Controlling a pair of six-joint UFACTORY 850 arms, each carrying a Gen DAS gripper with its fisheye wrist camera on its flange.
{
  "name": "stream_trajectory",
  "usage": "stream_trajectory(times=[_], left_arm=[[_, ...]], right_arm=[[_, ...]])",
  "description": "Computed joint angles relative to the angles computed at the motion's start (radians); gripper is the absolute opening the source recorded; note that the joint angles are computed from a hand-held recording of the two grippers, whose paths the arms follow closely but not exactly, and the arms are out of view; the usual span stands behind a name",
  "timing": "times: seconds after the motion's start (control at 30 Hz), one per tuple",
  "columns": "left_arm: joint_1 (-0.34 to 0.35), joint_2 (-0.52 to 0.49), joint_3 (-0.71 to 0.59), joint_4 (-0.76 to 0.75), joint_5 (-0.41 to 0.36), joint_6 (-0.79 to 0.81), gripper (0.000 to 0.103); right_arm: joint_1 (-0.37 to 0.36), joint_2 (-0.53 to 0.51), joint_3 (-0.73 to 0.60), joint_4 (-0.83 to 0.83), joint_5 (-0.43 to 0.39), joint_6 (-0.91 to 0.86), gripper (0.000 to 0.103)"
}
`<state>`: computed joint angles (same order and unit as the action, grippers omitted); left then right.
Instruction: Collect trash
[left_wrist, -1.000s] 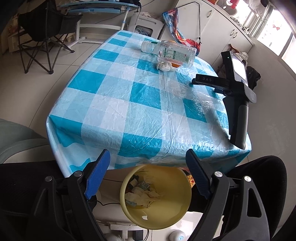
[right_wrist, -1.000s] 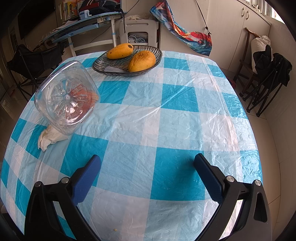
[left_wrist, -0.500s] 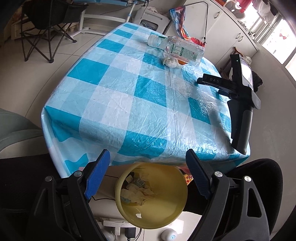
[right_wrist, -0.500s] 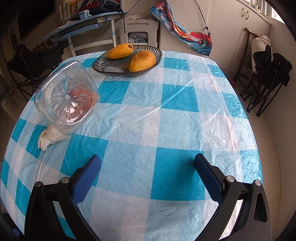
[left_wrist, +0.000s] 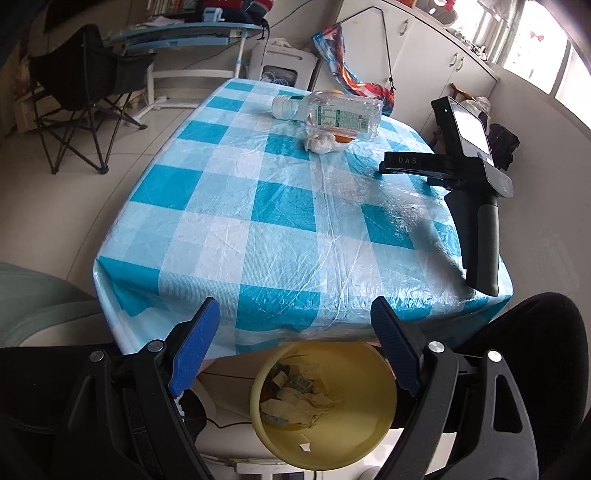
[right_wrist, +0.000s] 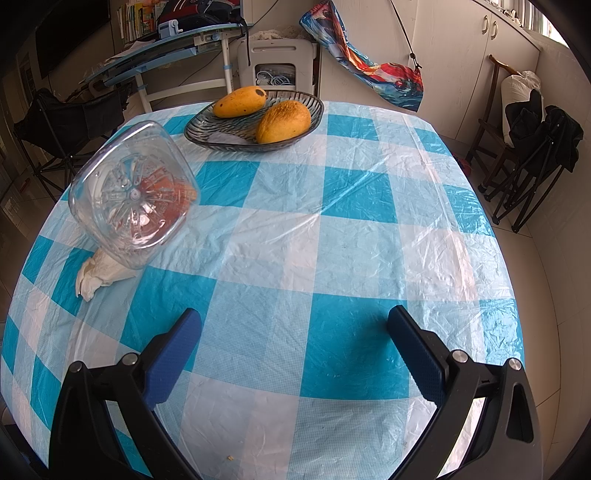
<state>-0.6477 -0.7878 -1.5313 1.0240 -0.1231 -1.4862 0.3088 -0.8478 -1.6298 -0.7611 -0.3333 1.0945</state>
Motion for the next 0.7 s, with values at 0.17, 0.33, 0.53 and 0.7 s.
stream_trajectory(times=[0.17,0.33,0.53,0.7], left_arm=[[-0.016,-0.003,-0.008,0.076,-0.027,-0.017,0.080],[-0.012,-0.004,-0.010,-0.007,-0.022,0.056,0.080],[-0.010,-0.008,-0.012,-0.027,-0.022,0.065,0.080],[-0.011,-0.012,-0.016,-0.054,-0.024,0.099,0.080]], right_arm=[[0.001,0.000,0.001,-0.001,0.000,0.002,0.096],[0.001,0.000,0.001,-0.002,0.000,0.002,0.096],[0.001,0.000,0.001,-0.002,0.000,0.002,0.096],[0.001,0.000,0.001,-0.002,0.000,0.003,0.096]])
